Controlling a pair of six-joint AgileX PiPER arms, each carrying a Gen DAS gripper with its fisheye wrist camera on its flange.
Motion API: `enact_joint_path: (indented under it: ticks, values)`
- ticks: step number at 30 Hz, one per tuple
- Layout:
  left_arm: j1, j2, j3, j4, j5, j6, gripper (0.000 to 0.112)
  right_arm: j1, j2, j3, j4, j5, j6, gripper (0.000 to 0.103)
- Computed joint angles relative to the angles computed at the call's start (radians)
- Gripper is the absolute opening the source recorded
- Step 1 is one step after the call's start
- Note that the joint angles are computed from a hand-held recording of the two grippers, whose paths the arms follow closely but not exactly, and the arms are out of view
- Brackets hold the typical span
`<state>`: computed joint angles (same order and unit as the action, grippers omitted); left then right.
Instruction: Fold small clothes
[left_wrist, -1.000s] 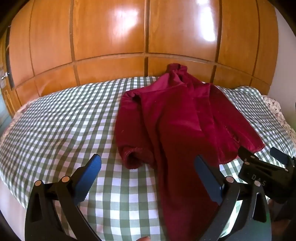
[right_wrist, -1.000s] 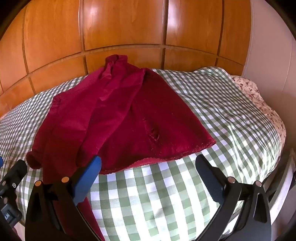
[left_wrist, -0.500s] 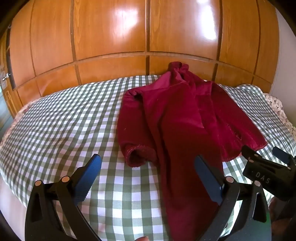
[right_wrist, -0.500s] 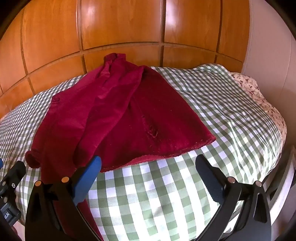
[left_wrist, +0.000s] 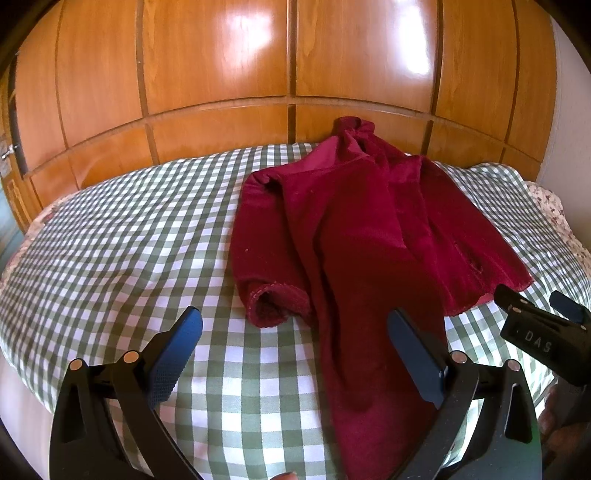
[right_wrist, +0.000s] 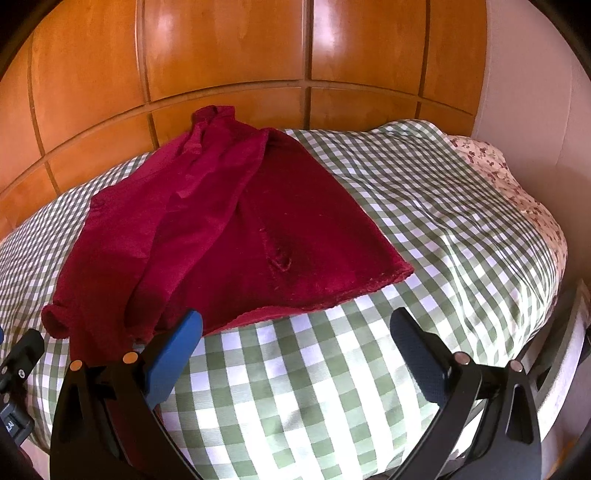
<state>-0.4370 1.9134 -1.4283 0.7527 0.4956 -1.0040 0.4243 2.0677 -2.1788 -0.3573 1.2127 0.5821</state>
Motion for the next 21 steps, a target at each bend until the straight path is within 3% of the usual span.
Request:
enact_joint_path:
  ticks: [21]
  values:
    - [-0.004, 0.023, -0.046, -0.140, 0.007, 0.179, 0.099, -0.021, -0.013, 0.021, -0.004, -0.005, 0.012, 0.101]
